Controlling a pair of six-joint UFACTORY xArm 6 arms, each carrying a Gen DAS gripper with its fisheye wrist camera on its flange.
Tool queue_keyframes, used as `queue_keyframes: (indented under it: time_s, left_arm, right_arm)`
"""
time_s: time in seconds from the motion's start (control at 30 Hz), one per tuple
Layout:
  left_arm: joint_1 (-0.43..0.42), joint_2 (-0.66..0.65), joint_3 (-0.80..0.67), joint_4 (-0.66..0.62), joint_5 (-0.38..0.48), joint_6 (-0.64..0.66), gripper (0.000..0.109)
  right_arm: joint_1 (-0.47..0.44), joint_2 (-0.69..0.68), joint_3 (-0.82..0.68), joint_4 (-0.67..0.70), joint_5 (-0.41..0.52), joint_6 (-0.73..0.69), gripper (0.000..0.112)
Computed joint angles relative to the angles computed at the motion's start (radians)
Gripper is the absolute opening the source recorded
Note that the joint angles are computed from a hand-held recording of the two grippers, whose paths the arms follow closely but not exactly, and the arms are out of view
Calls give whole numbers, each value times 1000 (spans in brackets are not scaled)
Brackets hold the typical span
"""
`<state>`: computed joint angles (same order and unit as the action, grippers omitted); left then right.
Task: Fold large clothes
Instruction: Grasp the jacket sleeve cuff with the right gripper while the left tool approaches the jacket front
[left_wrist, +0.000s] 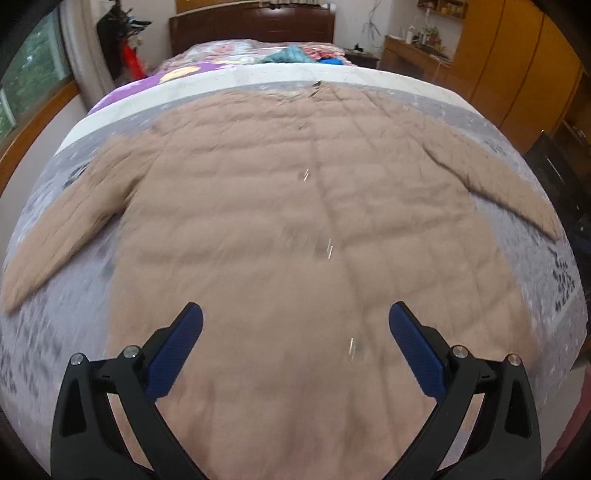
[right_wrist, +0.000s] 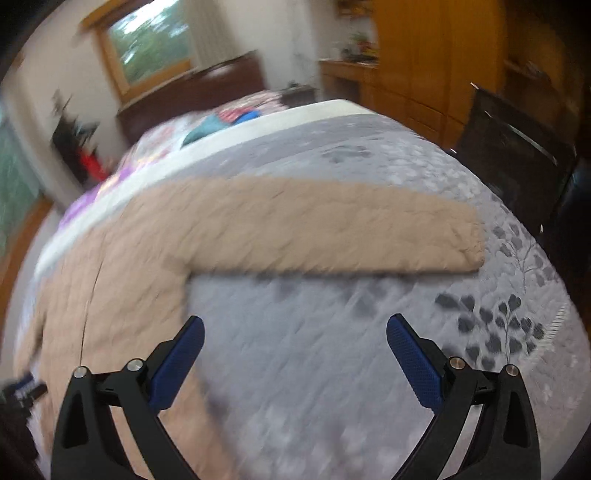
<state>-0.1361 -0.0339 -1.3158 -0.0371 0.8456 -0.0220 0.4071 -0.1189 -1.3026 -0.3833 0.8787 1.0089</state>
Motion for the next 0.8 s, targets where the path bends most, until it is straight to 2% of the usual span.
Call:
queue_keyframes:
  time_s: [0.1,0.2,0.33,0.47,0.57,0.63,0.73,0.8]
  left_arm:
    - [-14,187,-218,-32,76,21,100]
    - [-39,351,-423,18,129,-9,100]
    - [-47,566,-711,8,220,-4,99]
    - [-36,748,-970,4,296,-43,99]
    - [-26,816,-1068,-12,325,-44,99]
    - [-19,829,-1079,-20,324,-42,99]
    - [-11,848,-1092,-26,336,-34,99]
    - [-2,848,-1073,-43,324,-33,99]
  right_arm:
    - [-98,41,-30,-9,45,-25,99]
    - [-190,77,-59,1,87,-87,99]
    - [-321,104,-61,136,71,-183,97]
    - [-382,126,-62,215,75,-278,94]
    - [-421,152,-65,287,72,-327,94]
    - [-440,165,-61,312,58,-352,92]
    - [-459,183,-45,397,30,-401,82]
    - [-451,191,-41,356,6,-395,77]
